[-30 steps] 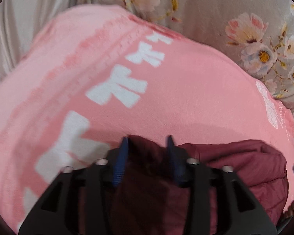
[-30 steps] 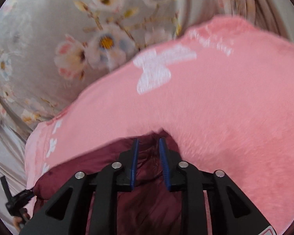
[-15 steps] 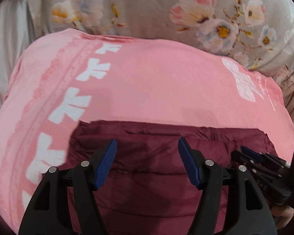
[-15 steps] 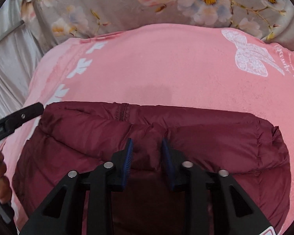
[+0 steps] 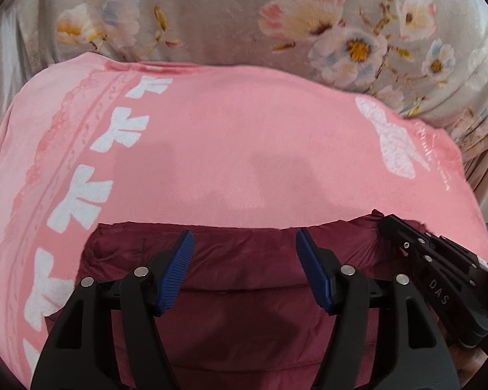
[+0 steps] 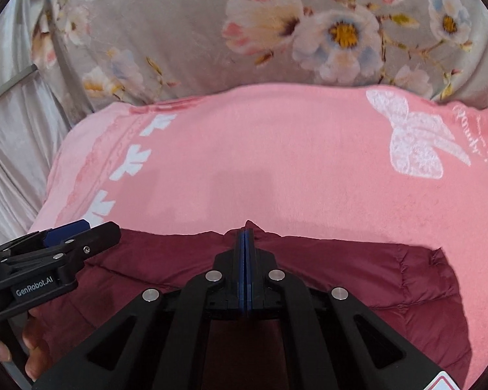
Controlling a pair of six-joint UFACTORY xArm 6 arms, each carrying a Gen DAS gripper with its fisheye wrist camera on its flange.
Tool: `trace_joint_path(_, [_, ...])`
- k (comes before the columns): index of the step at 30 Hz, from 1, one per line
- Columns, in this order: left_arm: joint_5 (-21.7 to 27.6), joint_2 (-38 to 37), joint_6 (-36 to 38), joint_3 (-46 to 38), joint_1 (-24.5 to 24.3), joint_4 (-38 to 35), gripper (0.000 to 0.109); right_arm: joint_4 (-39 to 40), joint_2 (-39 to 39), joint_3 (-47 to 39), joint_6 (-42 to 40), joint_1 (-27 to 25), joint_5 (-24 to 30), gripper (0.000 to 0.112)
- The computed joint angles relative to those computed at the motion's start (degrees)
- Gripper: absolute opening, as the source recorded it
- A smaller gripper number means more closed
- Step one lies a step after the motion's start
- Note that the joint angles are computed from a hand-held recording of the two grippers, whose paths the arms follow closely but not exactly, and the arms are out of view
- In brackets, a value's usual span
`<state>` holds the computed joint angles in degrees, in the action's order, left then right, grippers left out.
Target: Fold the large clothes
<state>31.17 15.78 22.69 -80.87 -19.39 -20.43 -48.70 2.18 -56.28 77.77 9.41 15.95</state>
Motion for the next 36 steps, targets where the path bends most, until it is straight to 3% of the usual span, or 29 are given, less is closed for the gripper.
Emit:
trace_joint_path(5, [-1.26,5.96,-5.54,-1.55,-1.20,8.14,0.063,6.92,5.32,-0.22,-4.84,-0.84,-2.84,0.000])
trace_joint_path(12, [-7.06,8.55,-7.21,0.13,-1.80,8.96,0.067,10.56,8.67,0.53,-6.80,-1.91,-8.13,0.000])
trace_joint_path(17, [-11.54,8.73,-10.87,1.91,-2.27,13.49,0.069,5.54,9.50,-0.02,-2.59,-2.19,-8.65,0.000])
trace_joint_path(30, [-12.74,9.11,-12.33,2.05,-2.23,15.42,0.070,2.01,9.44,0.17,0.97,-3.15,-10.45,0.000])
trace_joint_path(31, [-12.30,8.77,-12.39,2.10,-2.14,15.68,0.070,-1.39,8.33,0.34,4.52,-3.05,-9.21,0.002])
trace_joint_path(32, [-11.93,8.30,-13.03,2.33,-2.02,16.54,0.070,-7.19,6.43,0.76,10.34,-2.62,-7.49,0.011])
trace_joint_path(34, [-11.58,4.66,-15.27,5.29,-1.62,18.70,0.070,-14.95,3.13,2.19,17.76,-2.07,-7.96,0.011])
trace_joint_path(36, [-10.68,1.62,-13.52,7.35,-1.62,15.28,0.071,-14.47,1.47,2.23,16.10,0.11,-6.19,0.010])
